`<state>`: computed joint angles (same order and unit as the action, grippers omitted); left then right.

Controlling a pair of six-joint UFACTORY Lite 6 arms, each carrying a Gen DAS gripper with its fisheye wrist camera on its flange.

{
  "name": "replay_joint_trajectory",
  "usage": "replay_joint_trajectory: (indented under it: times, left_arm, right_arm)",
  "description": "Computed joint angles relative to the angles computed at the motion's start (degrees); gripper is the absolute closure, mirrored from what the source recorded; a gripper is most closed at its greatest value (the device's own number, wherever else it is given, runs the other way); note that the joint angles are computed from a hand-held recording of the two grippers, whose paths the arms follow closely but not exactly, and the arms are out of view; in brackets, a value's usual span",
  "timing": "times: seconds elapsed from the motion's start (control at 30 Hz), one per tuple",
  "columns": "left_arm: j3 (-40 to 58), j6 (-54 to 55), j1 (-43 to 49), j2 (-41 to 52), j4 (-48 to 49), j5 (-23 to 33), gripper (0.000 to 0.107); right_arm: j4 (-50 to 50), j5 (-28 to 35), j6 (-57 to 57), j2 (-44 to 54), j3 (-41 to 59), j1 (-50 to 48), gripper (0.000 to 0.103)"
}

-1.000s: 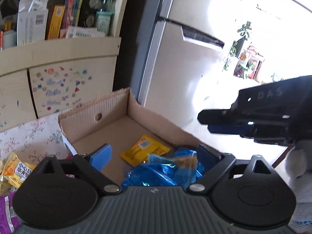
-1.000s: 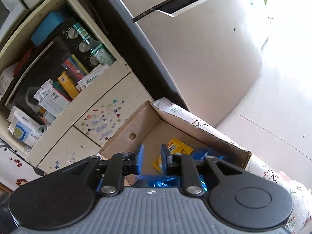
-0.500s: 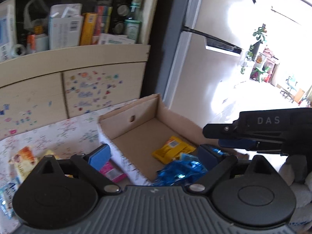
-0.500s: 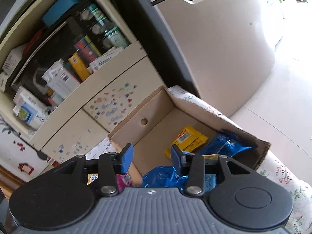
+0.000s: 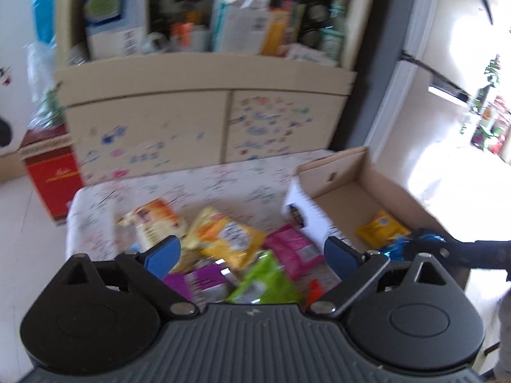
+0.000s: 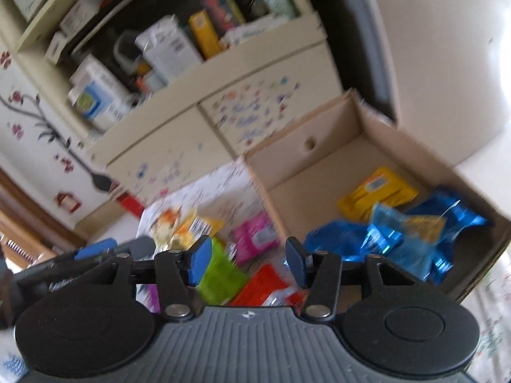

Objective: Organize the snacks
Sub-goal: 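Return both grippers to the pile, lowering onto the purple and red packets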

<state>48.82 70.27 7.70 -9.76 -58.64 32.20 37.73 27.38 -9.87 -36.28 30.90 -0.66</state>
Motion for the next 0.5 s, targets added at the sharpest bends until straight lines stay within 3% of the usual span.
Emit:
replay_joint_trajectory:
  times: [0.17,0.5]
  left_arm:
    - [-0.96,3.19,3.72,3.29,-0.18,-1.66,0.011]
    - [-3.92,7.23,2.93,8.32,1.18,-6.22,0.011]
  right_arm:
    - [1.24,1.35,1.33,1.93,-0.09,3.7,0.041]
    - [-9.17,2.22,19.1,5.95,2.31,13.31,0.031]
